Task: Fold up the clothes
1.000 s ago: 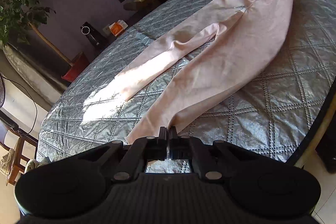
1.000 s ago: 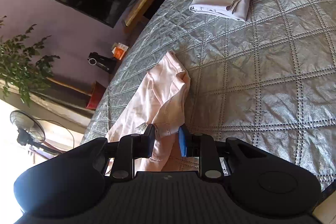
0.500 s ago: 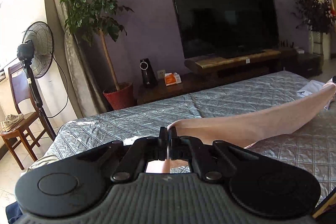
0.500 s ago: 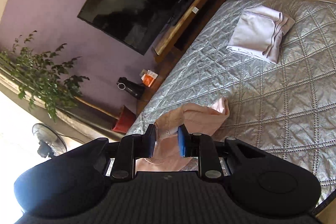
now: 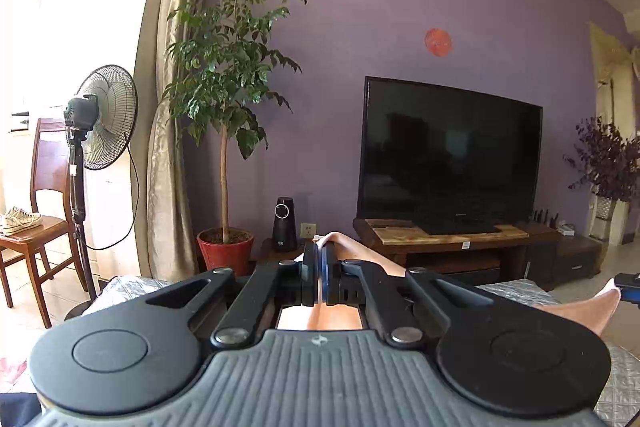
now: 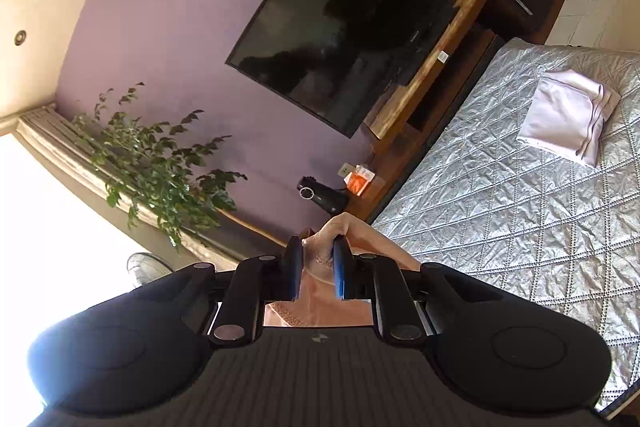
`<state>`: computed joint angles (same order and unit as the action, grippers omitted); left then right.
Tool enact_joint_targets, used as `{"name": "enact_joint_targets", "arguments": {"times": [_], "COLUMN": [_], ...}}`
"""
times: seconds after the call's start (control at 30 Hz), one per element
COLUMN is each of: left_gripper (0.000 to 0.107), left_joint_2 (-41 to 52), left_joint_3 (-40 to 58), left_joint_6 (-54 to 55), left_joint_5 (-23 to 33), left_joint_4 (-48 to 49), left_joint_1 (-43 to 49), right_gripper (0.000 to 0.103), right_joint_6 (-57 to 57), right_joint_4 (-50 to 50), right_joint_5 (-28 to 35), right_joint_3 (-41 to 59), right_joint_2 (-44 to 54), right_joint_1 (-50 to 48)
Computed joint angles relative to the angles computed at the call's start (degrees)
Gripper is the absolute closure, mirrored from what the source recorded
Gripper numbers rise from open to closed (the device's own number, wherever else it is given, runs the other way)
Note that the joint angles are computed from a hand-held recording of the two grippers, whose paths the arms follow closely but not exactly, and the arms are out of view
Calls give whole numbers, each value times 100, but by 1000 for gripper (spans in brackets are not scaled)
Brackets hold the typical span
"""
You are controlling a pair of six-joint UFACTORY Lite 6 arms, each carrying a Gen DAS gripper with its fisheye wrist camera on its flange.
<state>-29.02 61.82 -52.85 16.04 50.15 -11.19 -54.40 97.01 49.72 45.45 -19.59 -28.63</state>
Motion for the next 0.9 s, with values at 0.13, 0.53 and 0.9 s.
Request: {"name": "enact_joint_targets", "arguments": {"times": [0.13, 0.53, 0.9], "left_gripper": [106, 104, 88], "left_joint_2": [751, 6954, 6908], "left_joint_3": [251, 5614, 3863], "left_joint_6": [-1242, 2671, 106], "left_joint_5": [-256, 136, -599], "left_joint_4": [1540, -2138, -905], "left_joint_1": [12, 884, 1325], "right_gripper": [87, 81, 71], "right_joint_6": [-466, 1426, 1313], "right_joint_4": [293, -1678, -3281], "right_joint_5": [-664, -3167, -3915], "right_joint_3": [558, 5089, 5688], "right_joint_2": [873, 5299, 6399], "right_joint_1": [702, 2265, 2605]}}
